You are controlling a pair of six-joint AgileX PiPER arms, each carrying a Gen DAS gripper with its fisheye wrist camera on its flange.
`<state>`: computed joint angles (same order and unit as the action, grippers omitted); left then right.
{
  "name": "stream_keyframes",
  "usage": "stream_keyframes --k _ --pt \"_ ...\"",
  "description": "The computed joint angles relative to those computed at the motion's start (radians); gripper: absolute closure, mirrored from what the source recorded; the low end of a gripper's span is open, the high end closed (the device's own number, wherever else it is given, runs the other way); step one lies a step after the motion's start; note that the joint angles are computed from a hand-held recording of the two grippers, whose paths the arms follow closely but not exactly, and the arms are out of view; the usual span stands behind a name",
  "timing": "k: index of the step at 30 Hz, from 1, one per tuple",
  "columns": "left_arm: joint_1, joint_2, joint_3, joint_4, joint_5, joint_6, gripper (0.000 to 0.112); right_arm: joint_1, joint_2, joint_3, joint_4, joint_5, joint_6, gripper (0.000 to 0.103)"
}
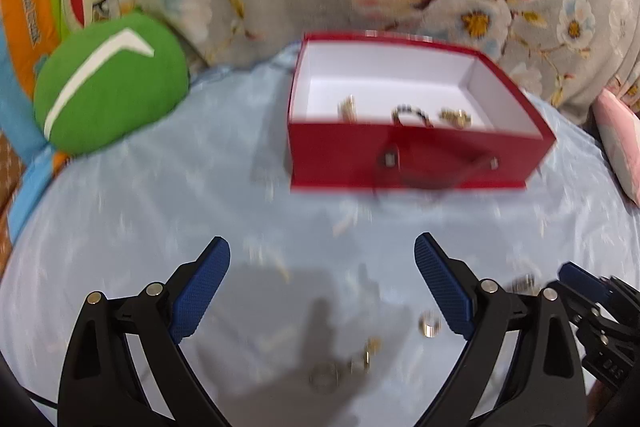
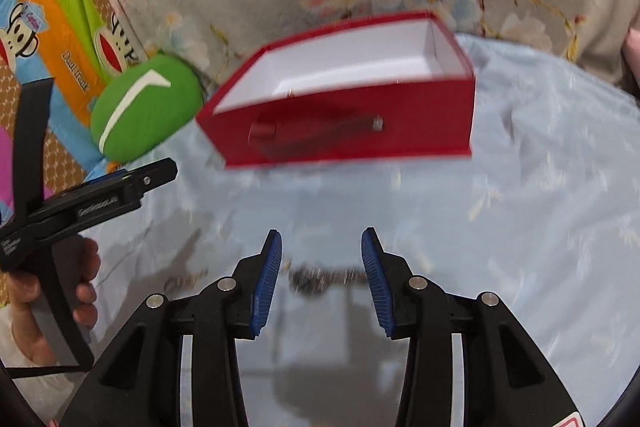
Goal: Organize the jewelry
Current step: 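Withdraw both open tools from the box back over the remaining jewelry, then lower the right tool onto the silver wristwatch and close on it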
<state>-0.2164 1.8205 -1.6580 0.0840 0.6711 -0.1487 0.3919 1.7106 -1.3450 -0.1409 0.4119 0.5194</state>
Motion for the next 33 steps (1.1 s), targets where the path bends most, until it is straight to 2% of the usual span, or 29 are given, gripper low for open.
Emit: stream_keyframes --k 5,10,18,23,29,33 --pt "0.010 -0.098 0.217 -0.032 -0.043 -0.030 0.021 0.030 0.026 0.031 0.034 -0.002 0.082 0.062" --pt "-0.005 -0.163 0.356 0.091 -0.112 -0.169 0.021 0.069 0.098 -0.048 -0.069 0.072 0.265 0.062" --pt "0.045 -0.163 0.377 0.035 -0.129 -0.153 0.021 0.105 0.193 -0.182 -0.244 0.171 0.464 0.062" --pt "0.066 -0.149 0.374 -0.013 -0.123 -0.109 0.021 0.131 0.242 -0.265 -0.339 0.277 0.517 0.072" --pt "0.079 -0.156 0.387 -0.083 -0.126 -0.037 0.021 0.126 0.212 -0.219 -0.331 0.248 0.504 0.073" --pt "0.069 -0.165 0.403 -0.101 -0.126 0.000 0.021 0.126 0.141 -0.109 -0.317 0.187 0.502 0.073"
